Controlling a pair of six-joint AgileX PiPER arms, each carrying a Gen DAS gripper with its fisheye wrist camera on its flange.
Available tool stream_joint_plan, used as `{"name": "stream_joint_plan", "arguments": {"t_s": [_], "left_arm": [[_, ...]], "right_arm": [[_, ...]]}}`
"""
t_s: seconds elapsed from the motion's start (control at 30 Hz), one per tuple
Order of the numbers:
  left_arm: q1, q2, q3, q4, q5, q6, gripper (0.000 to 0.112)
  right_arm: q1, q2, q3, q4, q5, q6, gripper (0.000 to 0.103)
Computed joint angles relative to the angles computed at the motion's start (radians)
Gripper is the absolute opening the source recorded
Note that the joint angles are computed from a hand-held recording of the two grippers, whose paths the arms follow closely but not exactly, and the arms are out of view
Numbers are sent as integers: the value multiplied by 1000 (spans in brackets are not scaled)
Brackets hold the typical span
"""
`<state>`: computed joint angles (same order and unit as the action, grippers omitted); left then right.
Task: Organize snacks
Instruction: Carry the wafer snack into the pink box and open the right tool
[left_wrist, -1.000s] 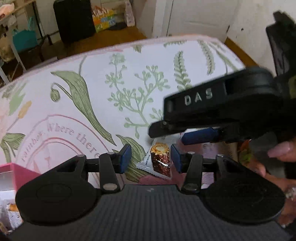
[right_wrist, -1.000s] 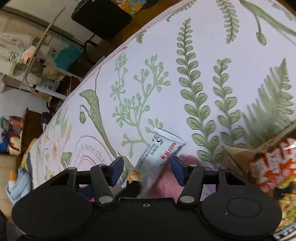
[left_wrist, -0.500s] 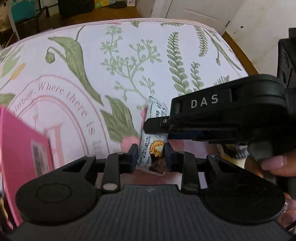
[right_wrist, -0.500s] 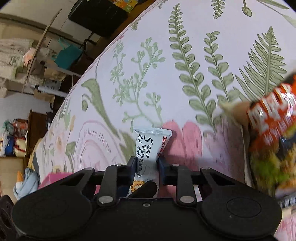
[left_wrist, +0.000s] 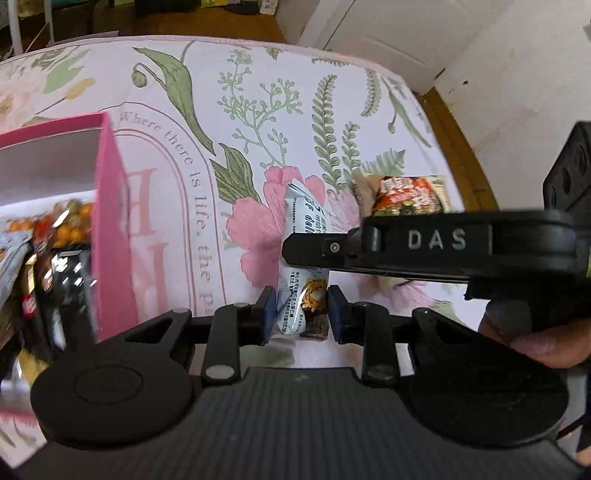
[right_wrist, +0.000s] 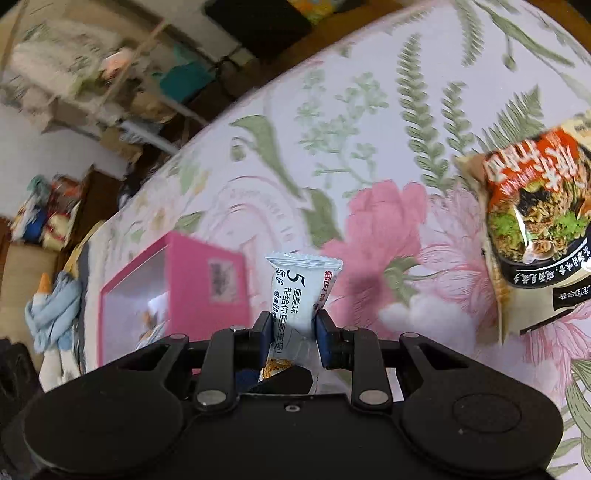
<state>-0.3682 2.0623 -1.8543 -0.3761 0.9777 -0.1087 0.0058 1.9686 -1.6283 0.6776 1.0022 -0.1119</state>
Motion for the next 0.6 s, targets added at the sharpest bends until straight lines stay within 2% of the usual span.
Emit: {"name": "stream_joint_plan", "arguments": {"t_s": [0.17, 0.33, 0.47, 0.6], "left_arm": [[60, -171, 197, -70, -43, 49, 29], [144, -329, 383, -119, -114, 143, 29], [247, -381, 460, -191, -95, 217, 29], [319, -432, 542, -227, -130, 284, 29]], "right_arm": [[43, -97, 63, 43, -3, -93, 30], [113, -109, 47, 93, 4, -135, 30], [187, -98, 38, 110, -27, -171, 30], [241, -61, 13, 141, -44, -178, 30]]}}
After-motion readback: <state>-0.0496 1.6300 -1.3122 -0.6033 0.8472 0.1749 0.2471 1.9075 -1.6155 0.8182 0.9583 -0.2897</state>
